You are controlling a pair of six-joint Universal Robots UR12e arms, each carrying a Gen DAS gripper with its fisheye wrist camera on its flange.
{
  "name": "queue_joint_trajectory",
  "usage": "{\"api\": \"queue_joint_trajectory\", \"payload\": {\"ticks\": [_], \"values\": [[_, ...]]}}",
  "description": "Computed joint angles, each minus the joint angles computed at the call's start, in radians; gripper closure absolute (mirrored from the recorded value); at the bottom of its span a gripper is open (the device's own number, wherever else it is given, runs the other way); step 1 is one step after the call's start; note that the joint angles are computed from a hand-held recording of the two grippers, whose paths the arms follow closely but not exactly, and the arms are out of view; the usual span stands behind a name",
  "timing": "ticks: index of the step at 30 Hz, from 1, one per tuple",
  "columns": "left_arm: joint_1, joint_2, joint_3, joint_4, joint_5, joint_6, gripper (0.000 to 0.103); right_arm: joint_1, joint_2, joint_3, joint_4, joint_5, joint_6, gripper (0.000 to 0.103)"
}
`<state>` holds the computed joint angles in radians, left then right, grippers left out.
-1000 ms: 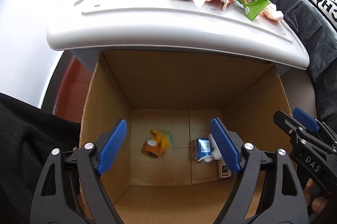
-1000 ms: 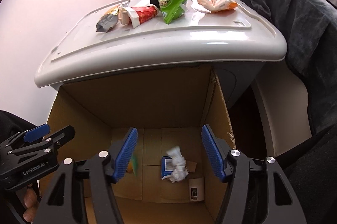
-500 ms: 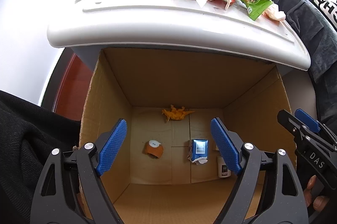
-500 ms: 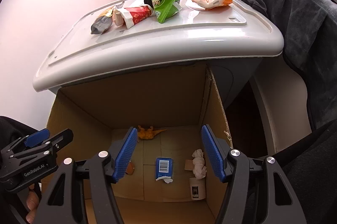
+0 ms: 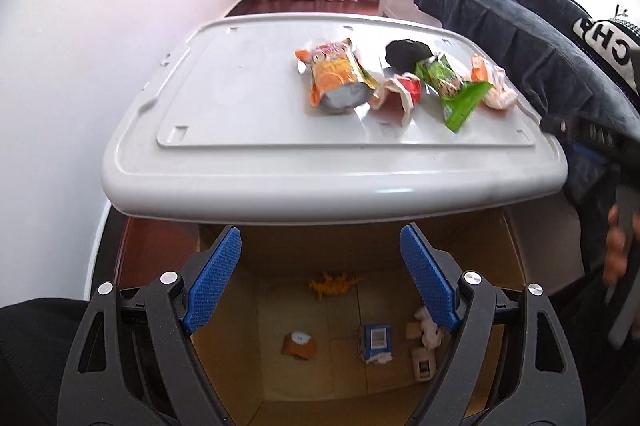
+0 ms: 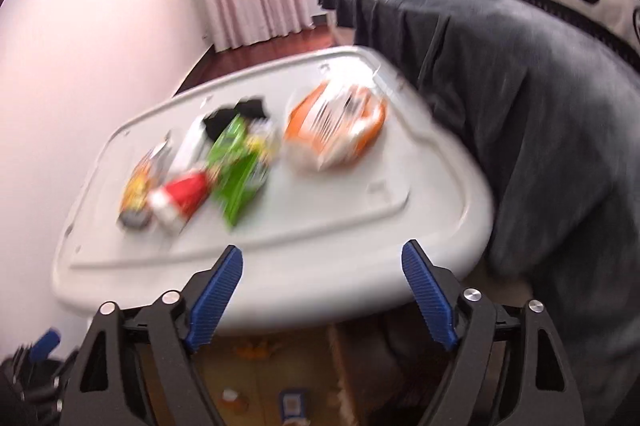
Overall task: Collect trash
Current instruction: 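Grasp the orange juice pouch with the left tool while the right tool grasps the orange bread bag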
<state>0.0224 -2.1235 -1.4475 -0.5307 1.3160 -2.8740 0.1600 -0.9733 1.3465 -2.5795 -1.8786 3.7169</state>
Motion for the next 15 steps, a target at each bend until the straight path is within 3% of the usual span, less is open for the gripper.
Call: {"api": "queue_joint_trajectory", "payload": {"ticks": [6,10,15], "values": [[0.004,-0.021,0.033,-0.089,-0.004,-0.027,0.023,-0.051,0.093,-0.178,0.132,0.029,0.071,0.02],[0.007,-0.022,0.032,-0.078,-0.018,-0.049,0.023,-0.073,0.15,-0.281,0.21,0.076,0.12,0.013],[0.008,-0.026,0.041,-0.108,-0.044,-0.046,0.023,-0.092,0.239,-0.454,0.41,0.112,0.18,0.012]]}}
